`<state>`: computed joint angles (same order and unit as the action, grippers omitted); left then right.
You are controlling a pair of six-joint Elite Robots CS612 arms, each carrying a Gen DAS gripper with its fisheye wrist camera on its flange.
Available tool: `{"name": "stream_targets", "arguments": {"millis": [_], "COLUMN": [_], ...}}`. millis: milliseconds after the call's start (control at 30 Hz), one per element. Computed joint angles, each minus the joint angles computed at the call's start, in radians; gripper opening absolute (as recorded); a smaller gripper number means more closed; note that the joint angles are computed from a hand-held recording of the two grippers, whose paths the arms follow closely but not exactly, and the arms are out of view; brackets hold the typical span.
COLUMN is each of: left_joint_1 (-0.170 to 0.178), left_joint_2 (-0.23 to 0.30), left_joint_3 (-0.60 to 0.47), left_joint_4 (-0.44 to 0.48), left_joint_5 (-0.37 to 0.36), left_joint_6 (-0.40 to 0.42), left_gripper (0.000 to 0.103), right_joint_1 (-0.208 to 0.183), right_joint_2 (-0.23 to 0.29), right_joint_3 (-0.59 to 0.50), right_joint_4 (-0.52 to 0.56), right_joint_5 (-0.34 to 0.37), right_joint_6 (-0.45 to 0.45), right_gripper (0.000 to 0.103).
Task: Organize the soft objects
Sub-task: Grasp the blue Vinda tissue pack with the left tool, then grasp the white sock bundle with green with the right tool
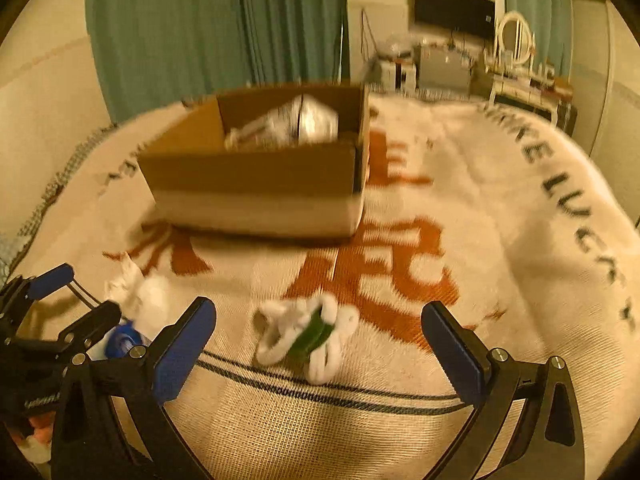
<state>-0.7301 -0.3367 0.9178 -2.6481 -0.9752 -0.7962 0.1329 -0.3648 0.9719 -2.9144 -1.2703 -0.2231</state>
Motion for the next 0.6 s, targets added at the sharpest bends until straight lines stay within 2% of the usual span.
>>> {"name": "stream_targets", "arguments": {"millis": [100,167,233,333,400,433,600], "left_joint_1": [0.002,0.001,-0.001,0.005,0.010,0.012,0.012], "left_joint_2": [0.005,0.017,0.028,0.036,0.038,0.037,0.026], "left_joint_3": [0.001,-0.013,-0.030,-0.043,-0.046,-0.043,-0.016], "left_joint_4": [0.042,0.054,0.070,0.066,0.055,0.051,-0.003], "left_joint_5": [-0.073,-0.092,-0.093,-0.102,-0.119,-0.122,-0.148], "left_joint_6": [-0.014,0.001,0.024,0.017,-0.001,-0.003,0.003], "left_gripper": [0.094,0.093,0.093,0.092,0.092,0.088,0.083], "right_joint_1": [0.003,0.003,0.005,0.007,0.008,0.008,0.001], "right_joint_2": [0.023,0.038,0.049,0.051,0.042,0.036,0.005], "right_joint_3": [-0.041,-0.072,-0.094,-0.094,-0.071,-0.057,0.008], "right_joint_4": [0.069,0.120,0.166,0.186,0.160,0.142,0.090], "right_joint_5": [0.002,0.015,0.005,-0.002,-0.009,-0.007,0.032], "right_joint_6": [-0.001,0.007,0.007,-0.009,-0.021,-0.022,-0.018], "right_gripper": [0.100,0.085,0.073,0.048,0.044,0.041,0.037]}}
